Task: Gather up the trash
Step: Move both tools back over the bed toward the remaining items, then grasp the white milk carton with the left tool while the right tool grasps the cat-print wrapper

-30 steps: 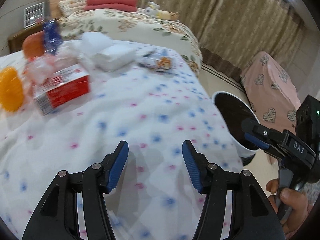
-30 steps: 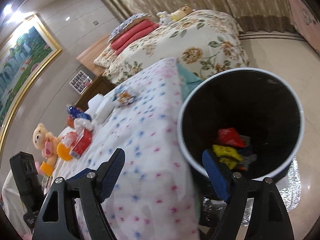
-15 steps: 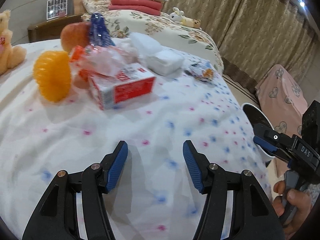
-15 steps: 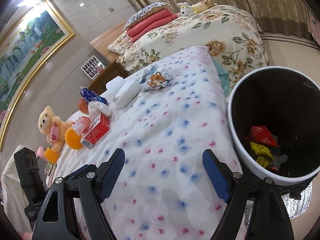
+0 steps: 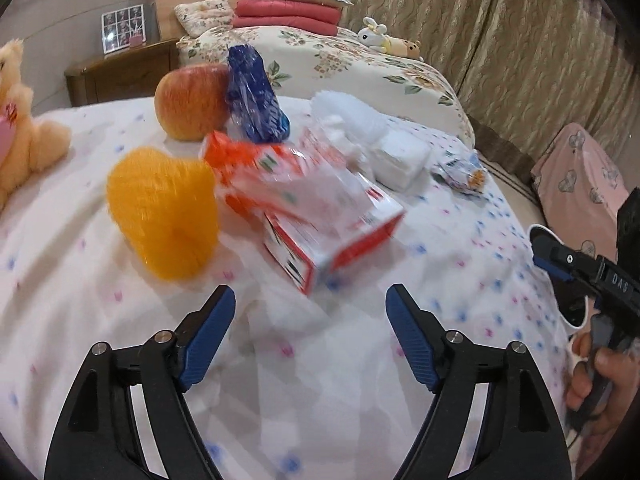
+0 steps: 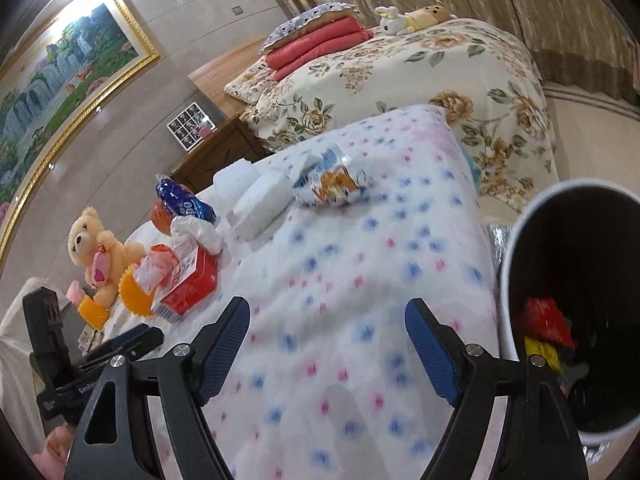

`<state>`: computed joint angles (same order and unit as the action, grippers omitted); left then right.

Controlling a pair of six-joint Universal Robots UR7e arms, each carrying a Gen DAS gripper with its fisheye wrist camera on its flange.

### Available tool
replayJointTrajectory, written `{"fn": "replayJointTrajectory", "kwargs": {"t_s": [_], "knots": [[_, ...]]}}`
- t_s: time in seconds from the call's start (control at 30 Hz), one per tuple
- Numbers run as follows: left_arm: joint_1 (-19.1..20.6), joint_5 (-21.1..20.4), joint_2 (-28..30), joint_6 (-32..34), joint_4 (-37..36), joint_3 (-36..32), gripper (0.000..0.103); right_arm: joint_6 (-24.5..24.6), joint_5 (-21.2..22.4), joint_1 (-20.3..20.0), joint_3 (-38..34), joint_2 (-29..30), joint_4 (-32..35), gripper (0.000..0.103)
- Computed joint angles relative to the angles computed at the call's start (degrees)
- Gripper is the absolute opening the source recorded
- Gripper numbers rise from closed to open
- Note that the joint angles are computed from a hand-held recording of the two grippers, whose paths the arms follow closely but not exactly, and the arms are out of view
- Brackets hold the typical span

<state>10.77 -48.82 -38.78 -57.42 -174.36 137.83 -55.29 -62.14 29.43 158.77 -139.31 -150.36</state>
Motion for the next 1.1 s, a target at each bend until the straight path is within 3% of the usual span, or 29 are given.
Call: {"fn": "replayJointTrajectory", "kwargs": {"t_s": [0.23, 0.43, 0.7, 0.77, 0.8, 0.83, 0.9, 0.97, 1.1], "knots": [[4.18, -0.04, 0.64, 7.63, -2.2, -1.87, 0.084, 8.69, -10.33, 13.94, -3.67, 21.08, -20.77, 0.082], [6.1, -1.37, 1.58, 11.18, -4.38, -3.04, 0.084, 12.84, -15.6, 19.39, -7.43, 31.52, -28.16, 0.082], [4.54, -3.24, 3.03, 15.1, -10.23, -2.64, 0.084, 15.22, -17.23, 21.79, -9.74, 36.11, -31.57, 0.08], [4.14, -5.07, 3.56, 16.07, -11.9, -2.62, 0.084, 15.18, -18.24, 22.27, -9.51, 36.79, -33.39, 0.063], [3.72, -5.58, 3.81, 16.18, -12.33, -2.66, 0.084, 15.25, -18.89, 22.57, -9.52, 37.01, -33.59, 0.045], [3.33, -6.33, 4.11, 16.62, -13.31, -2.64, 0.084, 15.2, -18.86, 22.39, -9.48, 36.8, -33.08, 0.039], [2.97, -8.8, 4.55, 17.47, -15.68, -2.53, 0.084, 14.96, -18.25, 21.96, -9.21, 36.01, -32.5, 0.031], [2.63, -11.63, 5.15, 18.42, -18.79, -2.14, 0.084, 14.35, -17.13, 20.9, -8.5, 34.33, -31.74, 0.029], [0.44, -8.28, 4.25, 14.03, -13.97, -1.89, 0.084, 13.15, -14.59, 18.12, -7.24, 30.03, -28.21, 0.027]]}}
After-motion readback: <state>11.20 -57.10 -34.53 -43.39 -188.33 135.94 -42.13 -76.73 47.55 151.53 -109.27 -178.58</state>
